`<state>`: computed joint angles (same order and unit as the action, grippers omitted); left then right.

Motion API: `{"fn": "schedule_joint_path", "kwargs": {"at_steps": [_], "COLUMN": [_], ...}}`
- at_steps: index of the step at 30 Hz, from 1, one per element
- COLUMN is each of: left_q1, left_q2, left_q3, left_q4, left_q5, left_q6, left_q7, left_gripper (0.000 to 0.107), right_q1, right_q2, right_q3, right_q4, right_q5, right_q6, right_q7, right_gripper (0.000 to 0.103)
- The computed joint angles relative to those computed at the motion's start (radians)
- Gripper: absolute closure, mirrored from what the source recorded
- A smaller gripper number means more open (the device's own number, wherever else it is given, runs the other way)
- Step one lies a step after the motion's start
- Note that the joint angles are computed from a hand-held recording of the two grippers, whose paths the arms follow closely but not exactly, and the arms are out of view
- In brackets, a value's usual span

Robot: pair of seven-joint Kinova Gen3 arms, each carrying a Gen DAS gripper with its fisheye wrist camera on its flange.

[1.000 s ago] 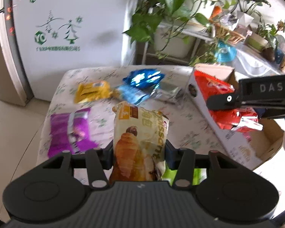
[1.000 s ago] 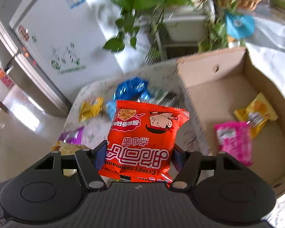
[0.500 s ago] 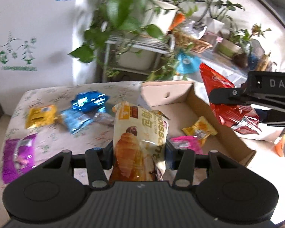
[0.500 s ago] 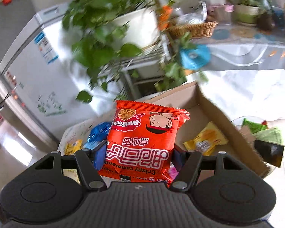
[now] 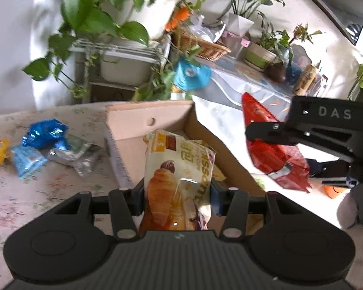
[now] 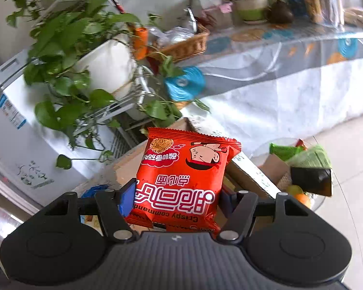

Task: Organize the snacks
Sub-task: 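Open right tool over box while left tool drops croissant packet inside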

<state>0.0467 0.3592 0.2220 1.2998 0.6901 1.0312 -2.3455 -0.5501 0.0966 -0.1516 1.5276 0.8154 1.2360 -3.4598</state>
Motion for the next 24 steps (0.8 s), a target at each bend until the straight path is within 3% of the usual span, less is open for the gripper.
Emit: {"fn": "schedule_joint_path", "kwargs": {"at_steps": [10,15,24], "left_q1": [0.088,0.071,0.018], "left_q2": [0.014,-0.010,-0.021], "left_q3": [0.016,0.025,0.011], "left_q4": [-0.002,0.028,0.009], "left_q5": [-0.076,-0.048,-0.009], "left_q6": [-0.044,-0.073,-0.012], "left_q7": [0.034,-0.014,-0.071], "left_gripper": [0.057,0.031,0.030], "right_q1": [0.018,0.021,0.026], "right_q2": [-0.007,-0.014,-0.020], "right_q3": [0.006,0.004,-0.006], "right_q4": [0.019,0.035,0.051], "right_q5": [-0.019,-0.002,0.025], "right_q6": [0.004,-0.006,-0.051], "right_q7": [-0.089,-0.139,-0.162], "right_gripper": [0.029,0.021,0.017]}}
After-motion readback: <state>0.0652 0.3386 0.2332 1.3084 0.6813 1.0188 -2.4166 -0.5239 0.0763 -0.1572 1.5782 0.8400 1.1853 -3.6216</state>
